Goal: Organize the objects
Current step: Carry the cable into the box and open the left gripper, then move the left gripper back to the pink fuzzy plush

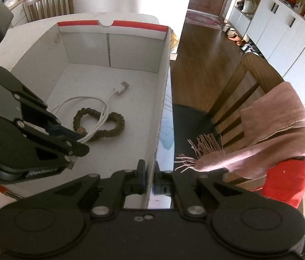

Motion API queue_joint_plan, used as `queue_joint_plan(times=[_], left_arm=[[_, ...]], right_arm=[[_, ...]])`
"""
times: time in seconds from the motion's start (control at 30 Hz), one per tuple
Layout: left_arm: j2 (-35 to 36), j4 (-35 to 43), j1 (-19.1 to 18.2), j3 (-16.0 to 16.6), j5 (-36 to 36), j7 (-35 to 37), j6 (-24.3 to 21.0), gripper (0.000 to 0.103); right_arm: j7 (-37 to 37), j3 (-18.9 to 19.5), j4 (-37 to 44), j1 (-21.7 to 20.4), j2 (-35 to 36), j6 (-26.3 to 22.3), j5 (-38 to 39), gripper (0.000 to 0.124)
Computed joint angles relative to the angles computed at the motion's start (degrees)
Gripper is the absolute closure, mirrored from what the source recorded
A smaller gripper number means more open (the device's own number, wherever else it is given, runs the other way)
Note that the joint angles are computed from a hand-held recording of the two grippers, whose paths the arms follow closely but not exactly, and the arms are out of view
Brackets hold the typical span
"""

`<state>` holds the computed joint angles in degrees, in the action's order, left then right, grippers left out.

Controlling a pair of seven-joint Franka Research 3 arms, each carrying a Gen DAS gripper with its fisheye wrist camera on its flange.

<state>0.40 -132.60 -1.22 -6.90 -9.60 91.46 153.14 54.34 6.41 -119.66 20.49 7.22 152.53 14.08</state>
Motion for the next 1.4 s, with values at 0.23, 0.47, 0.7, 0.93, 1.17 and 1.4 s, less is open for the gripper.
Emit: queue_joint_plan(times=[0.23, 0.47, 0.7, 0.93, 1.17, 1.4], left_arm=[[-1.62, -1.67, -0.02, 0.32, -1.38, 0.23, 2.01, 0.082], [-5.96, -5.71, -0.83, 1.55, -3.74, 1.21, 4.71, 0.081], [-12.48, -10.31, -2.85, 3.43, -4.57, 1.11, 7.05, 0.081], [-20.69, -15.83, -4.97, 5.79, -2.90, -1.96, 9.82, 0.081], [-28.93, -22.08, -4.39, 6.35, 2.20, -9.84, 11.34, 0.074], [-38.78, -29.23, -0.19, 4.57, 9.22, -20.25, 10.03, 0.072]], right_arm=[[0.20, -0.05, -0.03, 0.07, -0.02, 0.02, -0.45, 0.120], [0.29, -0.12, -0.39, 0.19, -0.27, 0.25, -1.37, 0.120], [0.35, -0.10, -0.58, 0.28, -0.56, 0.25, -2.11, 0.120], [-0.71, -0.07, -0.56, 0.21, -0.70, -0.07, -2.27, 0.120], [-2.43, 0.02, -0.33, 0.10, -0.63, -0.48, -1.96, 0.119], [-4.81, 0.04, 0.45, -0.12, -0.24, -1.64, -1.13, 0.119]])
